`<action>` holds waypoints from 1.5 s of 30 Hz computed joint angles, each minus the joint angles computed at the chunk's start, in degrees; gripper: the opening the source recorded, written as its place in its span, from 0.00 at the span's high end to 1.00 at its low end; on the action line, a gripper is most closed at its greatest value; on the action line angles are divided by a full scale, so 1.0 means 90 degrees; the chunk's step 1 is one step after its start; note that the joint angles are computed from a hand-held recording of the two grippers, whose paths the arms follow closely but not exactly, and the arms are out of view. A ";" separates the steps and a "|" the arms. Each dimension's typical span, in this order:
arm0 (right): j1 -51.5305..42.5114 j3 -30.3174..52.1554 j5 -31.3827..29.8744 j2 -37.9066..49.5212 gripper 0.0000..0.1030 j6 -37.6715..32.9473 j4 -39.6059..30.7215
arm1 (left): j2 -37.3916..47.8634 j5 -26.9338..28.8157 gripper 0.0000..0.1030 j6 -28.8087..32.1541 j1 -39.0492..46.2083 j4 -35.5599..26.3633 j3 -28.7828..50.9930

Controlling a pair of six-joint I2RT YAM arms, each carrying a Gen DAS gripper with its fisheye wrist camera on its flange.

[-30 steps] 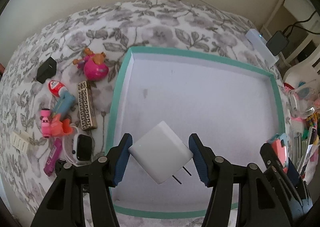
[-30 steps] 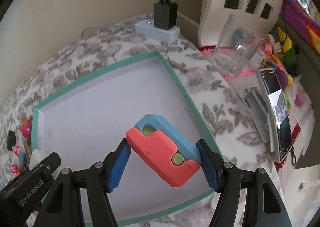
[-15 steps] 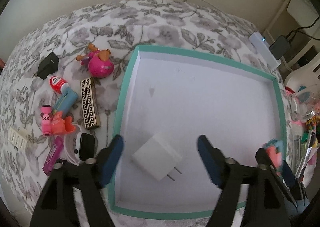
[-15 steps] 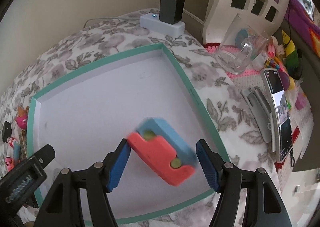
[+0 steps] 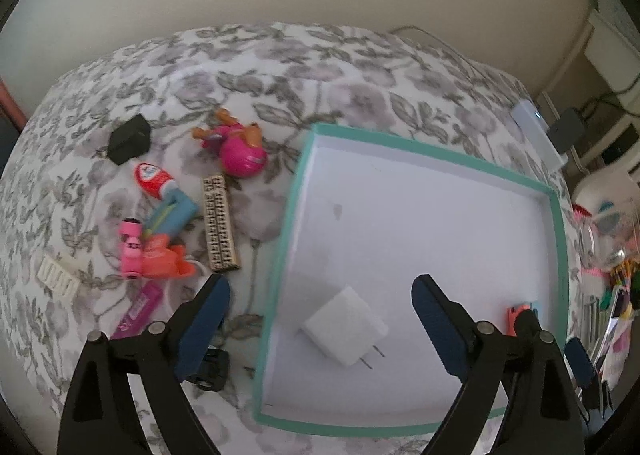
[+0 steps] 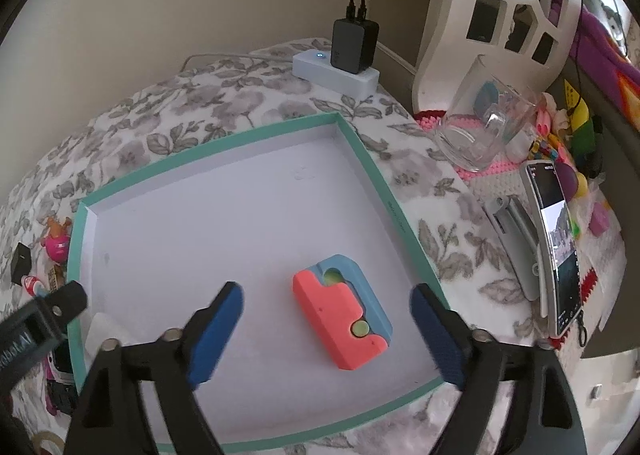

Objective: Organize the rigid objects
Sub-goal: 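Withdraw both open tools from the tray back toward the item pile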

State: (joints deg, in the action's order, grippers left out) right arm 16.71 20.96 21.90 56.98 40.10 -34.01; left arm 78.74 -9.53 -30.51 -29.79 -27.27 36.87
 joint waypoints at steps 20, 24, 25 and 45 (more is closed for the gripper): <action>0.0600 -0.0008 0.0033 0.0270 0.00 0.0169 0.0322 | -0.0258 0.0115 0.01 0.0207 0.1455 -0.0101 -0.0207; 0.0930 0.0058 0.0300 0.0002 0.00 0.0319 0.0270 | -0.0609 0.0482 0.01 0.0445 0.2094 -0.0127 -0.0227; 0.1054 0.0098 0.0409 -0.0060 0.00 0.0379 0.0230 | -0.0755 0.0521 0.01 0.0516 0.2223 -0.0142 -0.0244; 0.3048 0.1026 0.1047 0.0646 0.00 0.0555 0.0605 | -0.2274 0.1728 0.01 0.2103 0.5644 -0.0277 -0.0058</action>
